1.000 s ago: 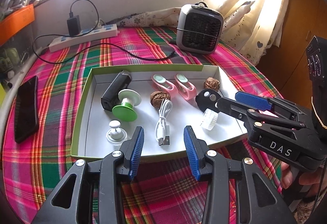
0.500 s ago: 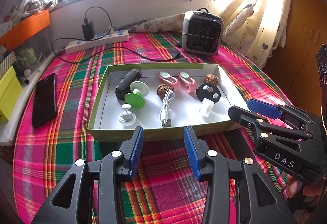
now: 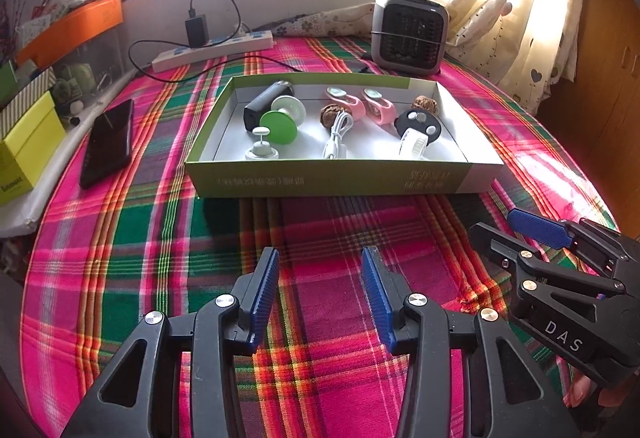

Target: Organize objects

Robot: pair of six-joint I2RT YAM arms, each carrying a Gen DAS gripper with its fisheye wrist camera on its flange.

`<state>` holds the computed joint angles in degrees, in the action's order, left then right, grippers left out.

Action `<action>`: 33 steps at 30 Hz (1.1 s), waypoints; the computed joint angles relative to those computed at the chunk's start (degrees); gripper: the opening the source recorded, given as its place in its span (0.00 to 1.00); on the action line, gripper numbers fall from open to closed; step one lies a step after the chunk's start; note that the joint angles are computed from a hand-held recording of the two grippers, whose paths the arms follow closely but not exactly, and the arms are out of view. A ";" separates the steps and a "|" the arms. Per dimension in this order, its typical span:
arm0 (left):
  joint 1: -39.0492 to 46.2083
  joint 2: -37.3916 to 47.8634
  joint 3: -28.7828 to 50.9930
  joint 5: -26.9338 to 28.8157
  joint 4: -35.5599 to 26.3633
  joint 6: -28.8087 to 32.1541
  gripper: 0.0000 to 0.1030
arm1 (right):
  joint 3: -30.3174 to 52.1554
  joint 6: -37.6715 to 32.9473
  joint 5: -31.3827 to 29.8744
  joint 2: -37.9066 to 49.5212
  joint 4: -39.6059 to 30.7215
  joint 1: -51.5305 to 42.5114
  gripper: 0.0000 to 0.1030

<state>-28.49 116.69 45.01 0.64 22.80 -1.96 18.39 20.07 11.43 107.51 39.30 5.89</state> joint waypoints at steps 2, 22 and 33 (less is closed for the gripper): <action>-0.18 0.10 -0.85 -0.71 0.87 -0.37 0.40 | -0.74 0.72 0.31 0.48 0.85 0.36 0.46; -3.39 1.33 -4.03 -6.33 4.62 -4.31 0.40 | -5.11 5.57 7.78 3.32 6.87 6.46 0.55; -3.88 1.65 -5.28 -7.32 7.45 -5.11 0.41 | -5.12 5.58 9.77 4.96 8.70 7.62 0.59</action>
<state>-32.37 118.33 39.73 -6.68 30.25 -7.07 13.27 25.65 21.20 112.47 47.99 13.51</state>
